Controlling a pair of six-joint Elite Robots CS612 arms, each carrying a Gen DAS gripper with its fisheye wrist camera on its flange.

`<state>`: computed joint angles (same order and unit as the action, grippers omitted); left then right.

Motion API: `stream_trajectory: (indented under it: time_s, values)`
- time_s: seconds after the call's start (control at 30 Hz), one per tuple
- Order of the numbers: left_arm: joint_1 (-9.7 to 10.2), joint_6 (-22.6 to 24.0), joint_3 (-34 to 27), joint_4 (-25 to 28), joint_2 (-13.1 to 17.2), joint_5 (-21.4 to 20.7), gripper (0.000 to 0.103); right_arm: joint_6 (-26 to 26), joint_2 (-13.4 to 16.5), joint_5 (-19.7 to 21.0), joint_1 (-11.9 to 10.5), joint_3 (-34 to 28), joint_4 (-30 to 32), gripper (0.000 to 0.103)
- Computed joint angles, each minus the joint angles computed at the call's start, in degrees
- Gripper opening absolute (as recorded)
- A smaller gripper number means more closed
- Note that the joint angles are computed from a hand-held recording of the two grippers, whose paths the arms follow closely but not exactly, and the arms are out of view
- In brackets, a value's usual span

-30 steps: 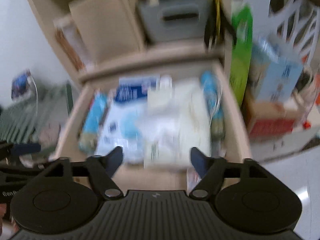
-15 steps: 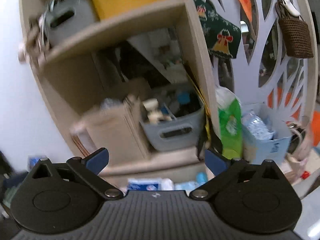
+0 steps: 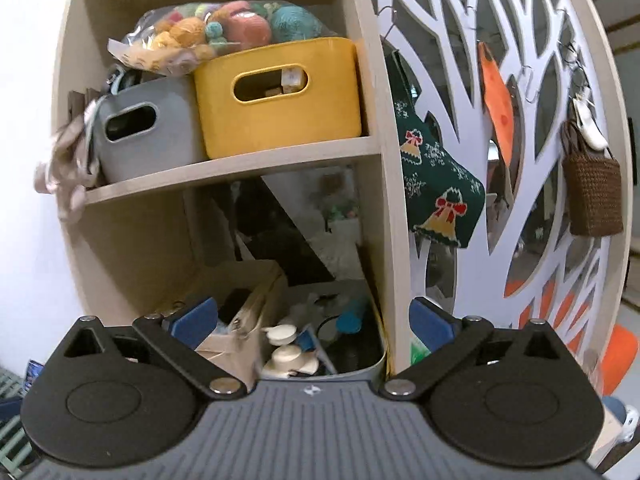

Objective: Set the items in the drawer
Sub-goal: 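Raise the right gripper into the grey basket on the shelf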

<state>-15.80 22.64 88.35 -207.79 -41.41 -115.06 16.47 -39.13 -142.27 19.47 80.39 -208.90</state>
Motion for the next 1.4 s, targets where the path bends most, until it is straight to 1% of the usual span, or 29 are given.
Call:
stream_trajectory:
  time_s: [0.07,0.1,0.13,0.17,0.2,0.27,0.33,0.43,0.5,0.53,0.57,0.6,0.67,0.7,0.77,0.87,0.9,0.93,0.97,1.03,1.07,1.1,1.13,1.17,1.2,1.23,1.27,1.3,1.4]
  values:
    - [0.06,-1.6,-0.5,0.3,0.2,0.4,0.103,-0.1,-0.1,-0.2,-0.7,-0.3,0.9,0.102]
    - [0.08,-2.2,-0.7,0.8,0.2,0.6,0.103,-0.3,0.0,1.1,-1.2,-0.3,0.6,0.102]
    - [0.1,-2.6,-0.9,1.6,0.2,0.6,0.103,1.7,-0.1,2.1,-1.7,-0.3,1.9,0.102]
    - [0.15,-2.7,-1.1,2.7,0.1,0.4,0.103,3.7,-0.2,3.1,-2.2,-0.3,3.2,0.097]
    - [0.21,-2.7,-1.2,3.8,0.0,0.1,0.103,6.2,-0.5,4.7,-2.8,0.0,4.9,0.082]
    - [0.35,-2.9,-1.3,4.6,-0.1,-0.4,0.103,12.8,-1.3,9.6,-4.1,0.9,7.2,0.068]
    - [0.45,-3.0,-1.4,4.6,-0.1,-0.6,0.103,19.6,-2.0,15.6,-5.6,1.7,8.5,0.068]
    - [0.53,-3.2,-1.6,5.1,-0.1,-0.7,0.103,24.3,-2.3,19.2,-7.2,0.9,14.0,0.068]
    - [0.5,-3.1,-1.6,5.4,0.0,-0.3,0.103,28.5,-2.6,21.6,-8.3,0.3,18.0,0.068]
    - [0.48,-3.1,-1.7,5.7,0.0,-0.2,0.103,30.1,-2.8,23.4,-8.9,0.1,19.5,0.068]
    - [0.45,-3.1,-1.7,6.2,0.0,-0.1,0.103,31.6,-3.1,25.9,-9.7,-0.3,22.2,0.068]
    - [0.44,-3.0,-1.8,6.6,0.0,-0.1,0.103,32.4,-3.1,27.3,-10.2,-0.9,24.9,0.068]
    - [0.45,-2.9,-1.8,7.1,0.0,-0.4,0.103,32.6,-3.2,29.6,-11.0,-2.5,32.8,0.067]
    - [0.47,-2.8,-1.8,7.1,0.0,-0.5,0.103,31.9,-3.0,31.2,-11.5,-3.8,36.8,0.065]
    - [0.53,-3.0,-1.8,6.9,0.0,-0.8,0.103,30.4,-2.3,34.1,-12.3,-5.8,41.6,0.061]
    - [0.65,-3.2,-1.9,7.1,0.1,-1.3,0.103,28.1,-1.6,31.7,-12.5,-9.6,51.0,0.056]
    - [0.69,-3.4,-2.0,7.2,0.2,-1.5,0.103,27.2,-1.3,32.5,-12.7,-10.5,53.3,0.055]
    - [0.73,-3.6,-2.0,7.3,0.2,-1.6,0.103,26.5,-1.1,34.1,-13.0,-11.4,55.6,0.053]
    - [0.77,-3.8,-2.1,7.2,0.2,-1.6,0.103,25.5,-0.8,34.9,-13.1,-12.3,57.3,0.049]
    - [0.83,-4.3,-2.2,6.8,0.3,-1.5,0.103,23.5,0.1,35.8,-13.2,-14.6,61.5,0.044]
    - [0.87,-4.5,-2.2,6.7,0.4,-1.4,0.103,22.9,0.4,36.3,-13.3,-15.5,63.1,0.038]
    - [0.91,-4.9,-2.3,6.4,0.5,-1.3,0.103,22.2,0.8,36.7,-13.4,-16.4,64.4,0.035]
    - [0.94,-5.2,-2.3,6.1,0.5,-1.1,0.103,21.4,0.9,36.0,-13.3,-17.0,65.2,0.031]
    - [0.98,-5.6,-2.4,5.9,0.6,-0.9,0.103,20.3,1.1,35.2,-13.2,-17.8,66.7,0.018]
    - [1.02,-6.0,-2.5,5.7,0.6,-0.8,0.103,19.7,1.2,35.3,-13.2,-18.4,68.5,0.002]
    - [1.06,-6.4,-2.6,5.6,0.7,-0.5,0.103,19.9,1.2,36.2,-13.5,-18.2,68.9,0.001]
    - [1.09,-6.7,-2.6,5.5,0.7,-0.3,0.103,20.3,1.0,36.8,-13.6,-17.4,67.6,0.001]
    - [1.12,-7.0,-2.7,5.5,0.8,-0.1,0.103,20.7,1.1,35.9,-13.6,-16.9,65.8,0.0]
    - [1.14,-7.3,-2.9,6.6,0.8,0.1,0.103,21.0,0.1,30.3,-12.4,-13.3,56.6,0.001]
